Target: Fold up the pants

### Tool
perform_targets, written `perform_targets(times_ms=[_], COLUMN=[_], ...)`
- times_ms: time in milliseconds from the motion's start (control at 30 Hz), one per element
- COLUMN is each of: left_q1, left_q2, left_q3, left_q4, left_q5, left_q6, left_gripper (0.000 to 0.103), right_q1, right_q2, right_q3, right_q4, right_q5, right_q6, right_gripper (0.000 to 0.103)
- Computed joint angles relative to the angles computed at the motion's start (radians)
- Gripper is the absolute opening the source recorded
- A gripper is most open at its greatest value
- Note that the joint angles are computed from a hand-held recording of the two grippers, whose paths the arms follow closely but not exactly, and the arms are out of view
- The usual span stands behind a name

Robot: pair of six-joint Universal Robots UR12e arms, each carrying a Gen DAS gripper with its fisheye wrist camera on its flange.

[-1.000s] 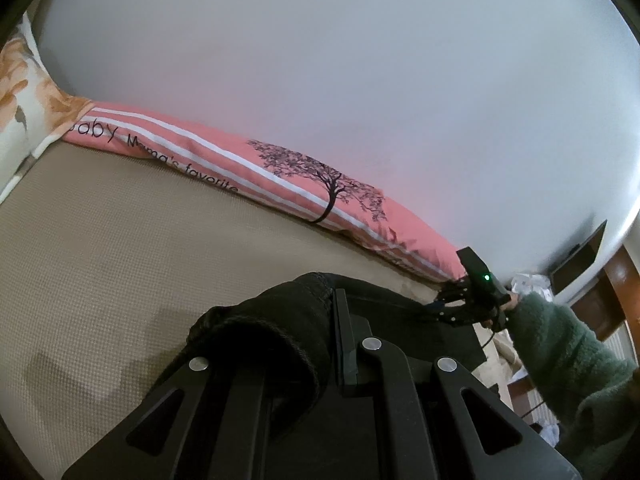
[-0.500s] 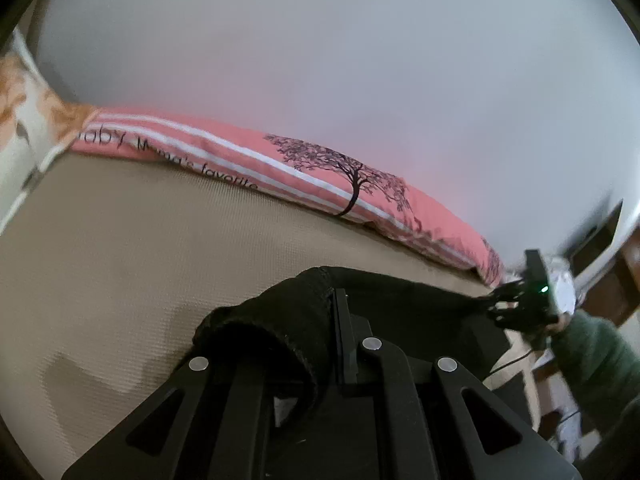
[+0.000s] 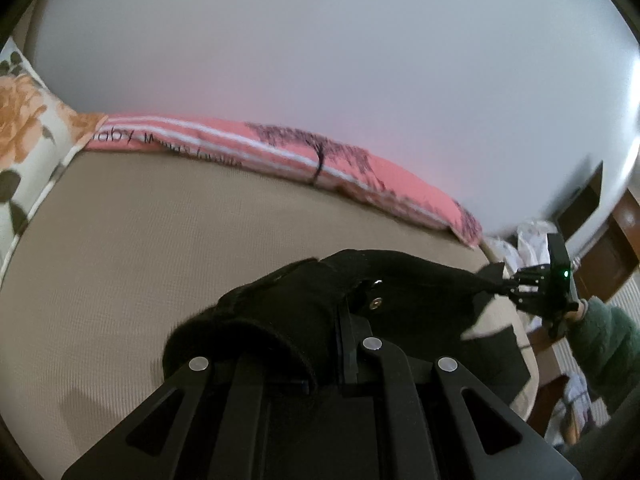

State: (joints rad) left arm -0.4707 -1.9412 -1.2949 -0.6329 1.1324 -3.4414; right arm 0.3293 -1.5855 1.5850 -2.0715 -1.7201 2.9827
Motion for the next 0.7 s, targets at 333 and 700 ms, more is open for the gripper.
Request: perform_targets(times_ms=[333, 700], left_q1=[-0.014, -0.063], left_q2=[0.128, 0.157], left_q3=[-0.17, -0.209], left_q4=[-0.087, -0.301], left_q5=[-0.023, 0.126], left_q6=[0.094, 0.189], left_gripper=[0.013, 0.024], right_q1=[0.046, 0.08], right_q2=[-0.13, -0.149], right_q3=[0.147, 0.236], right_q4=[0.017, 0.048], right_q5=[0.066, 0.128], right_q6=[0.162, 0.242], right_gripper=[0.005, 0.005])
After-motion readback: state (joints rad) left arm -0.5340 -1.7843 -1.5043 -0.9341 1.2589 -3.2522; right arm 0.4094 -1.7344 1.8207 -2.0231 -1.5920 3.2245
